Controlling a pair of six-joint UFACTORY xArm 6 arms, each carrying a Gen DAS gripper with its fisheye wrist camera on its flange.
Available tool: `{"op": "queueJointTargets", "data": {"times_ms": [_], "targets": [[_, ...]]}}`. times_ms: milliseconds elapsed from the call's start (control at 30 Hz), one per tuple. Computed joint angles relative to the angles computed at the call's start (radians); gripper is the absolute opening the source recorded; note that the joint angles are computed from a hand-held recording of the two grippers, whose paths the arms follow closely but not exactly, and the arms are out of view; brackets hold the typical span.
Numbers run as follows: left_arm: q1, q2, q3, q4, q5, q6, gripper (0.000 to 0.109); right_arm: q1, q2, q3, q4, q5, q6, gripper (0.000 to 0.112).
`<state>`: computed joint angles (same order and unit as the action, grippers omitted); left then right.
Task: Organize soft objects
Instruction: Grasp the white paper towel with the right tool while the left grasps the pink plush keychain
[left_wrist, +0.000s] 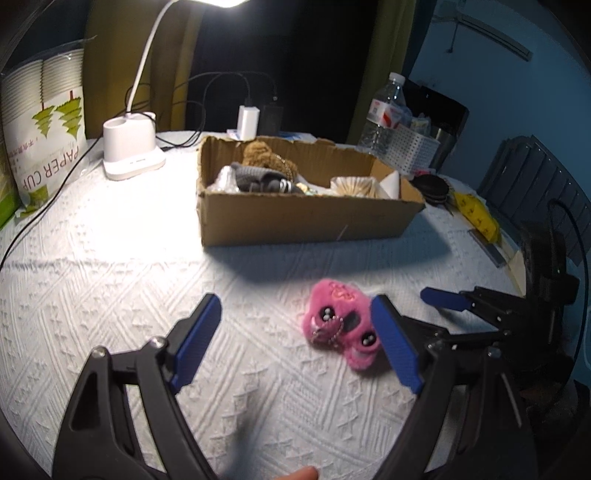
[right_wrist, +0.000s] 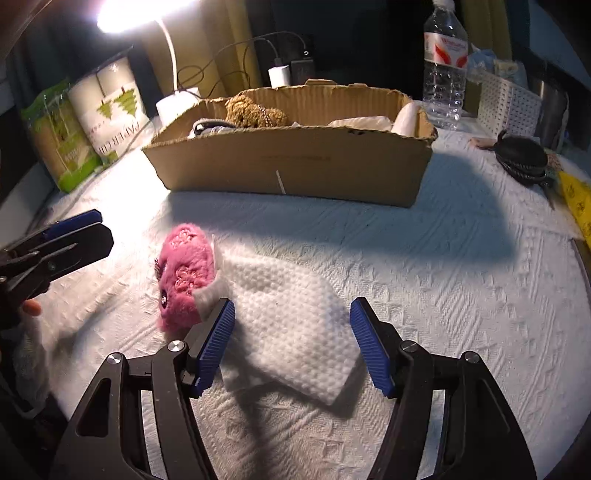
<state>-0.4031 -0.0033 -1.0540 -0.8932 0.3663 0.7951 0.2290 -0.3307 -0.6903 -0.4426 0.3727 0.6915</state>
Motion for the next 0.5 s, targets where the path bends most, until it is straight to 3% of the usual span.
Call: {"op": "queueJointTargets", "data": {"times_ms": [133, 233, 300, 400, 500], "targets": [[-0.005, 0.002, 0.007, 0.027, -0.002, -0.023, 0.084, 0.022, 0.027, -0.034, -0.112, 0.054, 0.054, 0.068], [-0.012, 0.005, 0.007, 0.050, -0.003, -0.039, 0.084, 0.025, 0.028, -0.034, -0.119, 0.046, 0.039, 0.051], [-0.019, 0.008, 0.005, 0.073, -0.002, -0.053, 0.084, 0.025, 0.026, -0.031, -0.121, 0.037, 0.028, 0.029], [-0.031, 0.016, 0.001, 0.114, -0.002, -0.079, 0.084, 0.023, 0.014, -0.018, -0.081, 0.017, -0.016, 0.015], [-0.044, 0.025, -0.005, 0.152, -0.001, -0.105, 0.084, 0.009, -0.012, 0.004, -0.026, -0.005, -0.060, 0.013]]}}
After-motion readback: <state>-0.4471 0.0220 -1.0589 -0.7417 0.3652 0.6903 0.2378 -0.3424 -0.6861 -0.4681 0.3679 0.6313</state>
